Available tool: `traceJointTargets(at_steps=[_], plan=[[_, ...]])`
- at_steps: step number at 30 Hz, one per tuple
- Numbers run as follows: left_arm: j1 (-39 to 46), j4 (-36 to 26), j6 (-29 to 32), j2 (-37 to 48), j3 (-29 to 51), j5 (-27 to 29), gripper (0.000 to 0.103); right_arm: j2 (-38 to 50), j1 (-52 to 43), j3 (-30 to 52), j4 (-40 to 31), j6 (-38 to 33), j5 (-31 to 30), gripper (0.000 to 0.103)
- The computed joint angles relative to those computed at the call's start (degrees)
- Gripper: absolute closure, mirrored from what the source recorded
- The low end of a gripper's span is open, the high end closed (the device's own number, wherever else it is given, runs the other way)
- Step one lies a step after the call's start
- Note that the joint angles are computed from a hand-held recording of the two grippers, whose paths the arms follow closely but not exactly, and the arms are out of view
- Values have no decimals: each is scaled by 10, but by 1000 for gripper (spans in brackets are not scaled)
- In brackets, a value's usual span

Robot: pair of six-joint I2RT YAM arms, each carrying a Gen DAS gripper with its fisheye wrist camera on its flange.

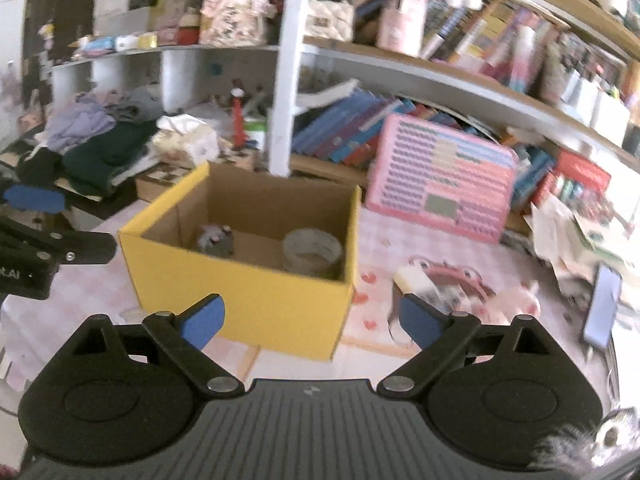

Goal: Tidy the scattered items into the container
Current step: 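Withdraw both tools from the box back toward the remaining items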

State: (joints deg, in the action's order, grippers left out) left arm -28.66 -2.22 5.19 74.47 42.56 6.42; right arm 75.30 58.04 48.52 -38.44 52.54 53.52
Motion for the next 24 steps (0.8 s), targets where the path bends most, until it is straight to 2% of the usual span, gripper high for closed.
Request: traceJointTargets(at_steps=[4,10,16,24], plan=[[-16,1,-16,-13,-33,-13,13,18,32,-2,-63,121,2,8],[-29,-13,-25,-8,-52,-13,13,28,54,-8,-116,217,-25,7],[-45,-32,-30,6,-56,10,13,35,72,-20,-134,274,-84,7],[-71,-71,-42,52,-43,29,13,41,88,-22,-171,322,-131,6]])
